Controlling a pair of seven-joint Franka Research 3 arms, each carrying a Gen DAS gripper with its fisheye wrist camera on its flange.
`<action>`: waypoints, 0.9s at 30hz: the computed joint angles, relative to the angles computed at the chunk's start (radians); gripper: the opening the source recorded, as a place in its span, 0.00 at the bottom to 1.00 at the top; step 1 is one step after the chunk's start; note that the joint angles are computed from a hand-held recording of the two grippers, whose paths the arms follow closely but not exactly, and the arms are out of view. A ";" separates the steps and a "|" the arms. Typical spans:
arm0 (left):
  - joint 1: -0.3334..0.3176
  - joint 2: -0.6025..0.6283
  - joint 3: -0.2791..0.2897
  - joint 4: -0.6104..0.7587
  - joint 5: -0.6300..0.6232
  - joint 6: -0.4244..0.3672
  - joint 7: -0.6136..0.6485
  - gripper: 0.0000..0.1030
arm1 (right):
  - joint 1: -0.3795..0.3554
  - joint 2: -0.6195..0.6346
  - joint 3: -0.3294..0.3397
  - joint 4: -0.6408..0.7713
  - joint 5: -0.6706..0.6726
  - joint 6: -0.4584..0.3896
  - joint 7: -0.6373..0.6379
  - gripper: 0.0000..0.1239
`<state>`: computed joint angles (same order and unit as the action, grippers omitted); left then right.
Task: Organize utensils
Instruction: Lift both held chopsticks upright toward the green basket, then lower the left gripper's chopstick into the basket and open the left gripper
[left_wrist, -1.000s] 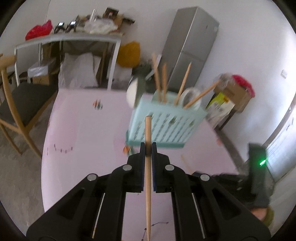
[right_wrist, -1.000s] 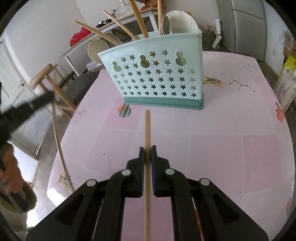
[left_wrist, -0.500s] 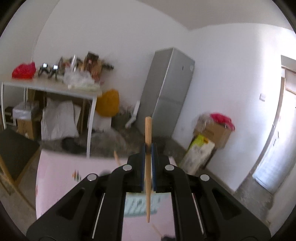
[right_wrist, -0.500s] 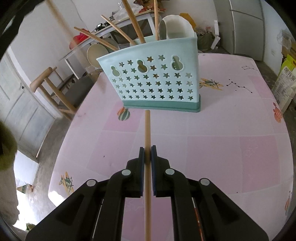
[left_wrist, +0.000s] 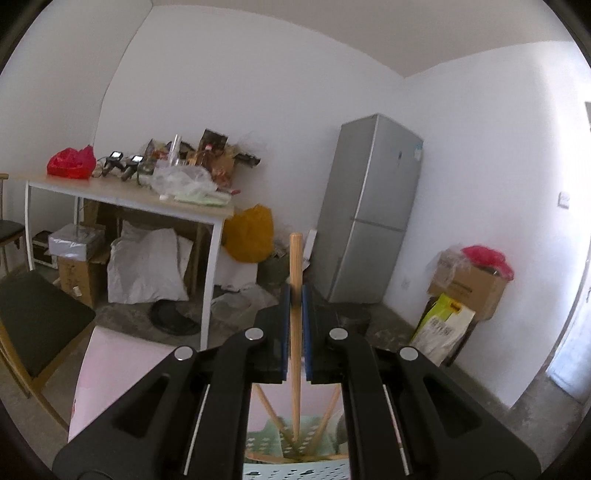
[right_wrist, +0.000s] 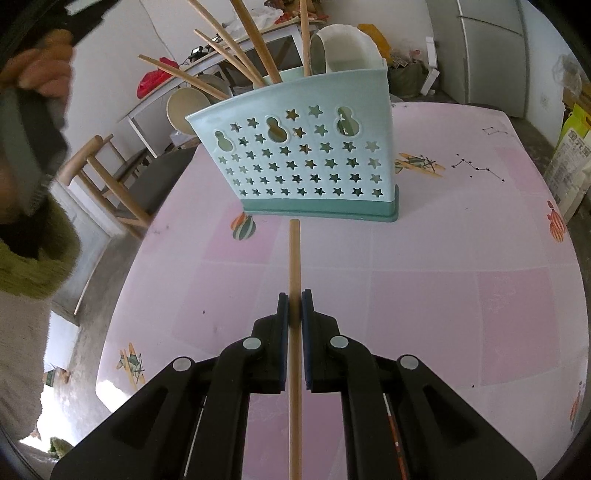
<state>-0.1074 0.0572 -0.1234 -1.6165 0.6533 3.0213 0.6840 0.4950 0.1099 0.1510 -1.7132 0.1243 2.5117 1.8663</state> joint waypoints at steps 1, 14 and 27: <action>0.000 0.005 0.001 0.000 0.005 -0.005 -0.002 0.05 | -0.001 -0.001 -0.001 -0.002 0.001 0.000 -0.001 0.06; -0.005 0.041 -0.039 -0.031 -0.151 -0.078 0.254 0.05 | -0.006 -0.010 -0.002 -0.016 0.001 0.007 0.004 0.06; -0.011 0.024 -0.069 -0.064 -0.438 -0.152 0.618 0.23 | -0.010 -0.041 -0.004 -0.032 -0.047 0.018 0.030 0.06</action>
<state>-0.1183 0.0816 -0.1923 -1.6805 0.2148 2.8696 1.3021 0.4846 0.0686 0.1473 -1.7453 0.0774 2.5297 1.8964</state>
